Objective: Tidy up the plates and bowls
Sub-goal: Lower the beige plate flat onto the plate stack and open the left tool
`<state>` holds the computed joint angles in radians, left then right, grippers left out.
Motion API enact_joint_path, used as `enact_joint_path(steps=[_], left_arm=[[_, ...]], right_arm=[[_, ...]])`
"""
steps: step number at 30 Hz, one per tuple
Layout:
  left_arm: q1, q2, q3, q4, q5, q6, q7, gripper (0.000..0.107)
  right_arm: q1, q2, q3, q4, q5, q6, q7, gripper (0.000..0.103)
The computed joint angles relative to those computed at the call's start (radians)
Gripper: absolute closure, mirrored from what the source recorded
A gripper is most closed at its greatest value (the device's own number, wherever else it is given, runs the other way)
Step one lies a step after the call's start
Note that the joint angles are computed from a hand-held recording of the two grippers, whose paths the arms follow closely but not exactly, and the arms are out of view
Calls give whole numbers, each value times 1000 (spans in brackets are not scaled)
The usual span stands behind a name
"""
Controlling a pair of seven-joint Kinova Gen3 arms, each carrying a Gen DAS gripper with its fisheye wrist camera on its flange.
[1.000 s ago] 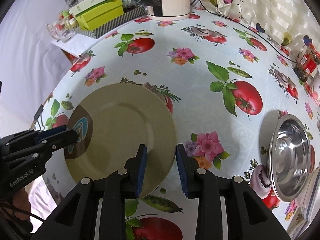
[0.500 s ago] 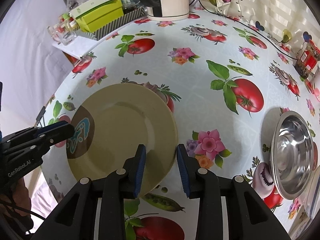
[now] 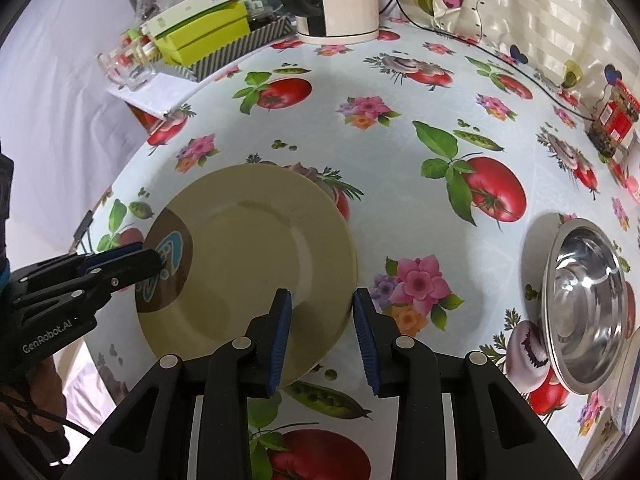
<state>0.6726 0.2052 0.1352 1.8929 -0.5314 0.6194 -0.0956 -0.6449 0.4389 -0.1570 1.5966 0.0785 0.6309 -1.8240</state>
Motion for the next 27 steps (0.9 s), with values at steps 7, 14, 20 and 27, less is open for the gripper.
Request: enact_joint_path(steps=[7, 14, 20, 27], left_arm=[[4, 0, 0, -2, -4, 1, 7, 87], [7, -9, -1, 7, -31, 7, 42, 87], [15, -13, 4, 3, -56, 16, 55, 87], [36, -25, 21, -16, -109, 50, 91, 87]], right_arm=[[1, -4, 0, 7, -1, -6, -3, 72], [5, -18, 0, 28, -9, -24, -10, 72], [-41, -48, 30, 59, 54, -50, -68, 72], [-73, -112, 46, 123, 130, -100, -145, 71]])
